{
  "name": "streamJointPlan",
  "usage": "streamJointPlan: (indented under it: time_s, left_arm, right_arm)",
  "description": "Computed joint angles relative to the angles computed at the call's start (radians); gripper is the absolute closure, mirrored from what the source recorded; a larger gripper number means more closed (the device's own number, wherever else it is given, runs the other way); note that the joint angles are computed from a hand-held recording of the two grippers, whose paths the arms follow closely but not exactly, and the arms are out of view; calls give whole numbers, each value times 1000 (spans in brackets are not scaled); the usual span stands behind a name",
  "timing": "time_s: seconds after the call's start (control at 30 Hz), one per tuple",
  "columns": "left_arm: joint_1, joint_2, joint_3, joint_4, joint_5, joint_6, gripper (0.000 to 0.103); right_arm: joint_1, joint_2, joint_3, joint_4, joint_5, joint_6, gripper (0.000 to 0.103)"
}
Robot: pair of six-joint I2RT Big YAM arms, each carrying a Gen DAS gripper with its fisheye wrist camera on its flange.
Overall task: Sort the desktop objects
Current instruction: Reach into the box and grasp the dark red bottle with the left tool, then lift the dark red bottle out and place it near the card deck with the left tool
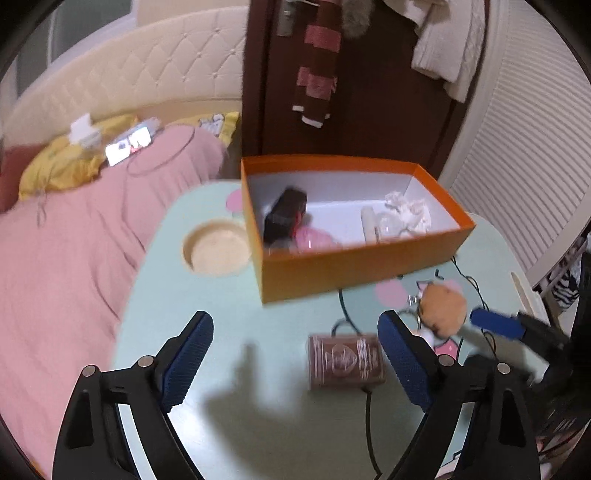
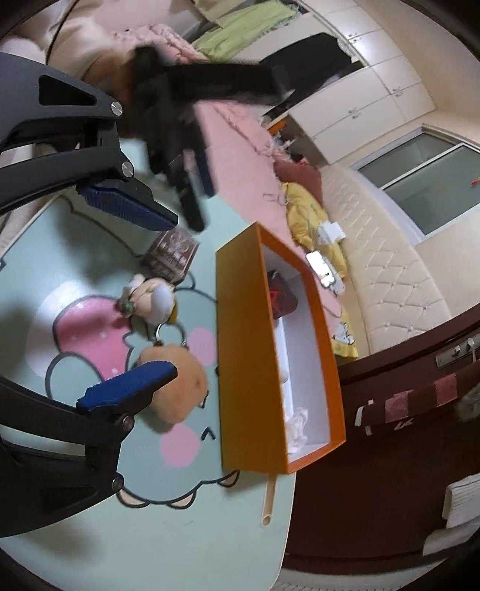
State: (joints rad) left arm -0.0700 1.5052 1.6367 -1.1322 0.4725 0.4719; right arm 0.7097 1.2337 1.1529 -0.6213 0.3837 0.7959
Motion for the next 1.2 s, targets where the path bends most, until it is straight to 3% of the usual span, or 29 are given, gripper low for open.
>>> streamJointPlan:
  time_s: [0.17,0.27,0.43,0.5,0.6,0.7,0.8,1.0,1.2]
  left_arm:
    - [-67,131,270,-161,-43,52,29]
    - [-109,263,473,-311,-85,65,42]
    - [-166,454,707,-468,-242,62,62]
    - [-183,494,743,-475,-308,67,63]
    - [-202,487,715,-415,-364,92,63]
    - [-209,530,762,-447,-390,88,63]
    - [-219,540,755,-422,-419,99,73]
    - [-218,521,724,-397,-394,108,77]
    - [-187,458,704,-375,-281,89,77]
  right_arm:
    - [-10,-18,-23,33,-20,-1,29]
    - [-20,-30,-39,40,-42,12,29]
    - [-41,-52,-67,68,-83,45,29]
    - [-45,-58,-74,75,-92,51,29]
    - [-51,-63,-82,84,-105,59,29]
    - [-60,-65,-88,95,-125,68,29]
    - [-65,-68,-94,100,-140,77,29]
    - [-68,-71,-100,101,-146,88,29]
    - [-67,-75,-104,100,-144,100,29]
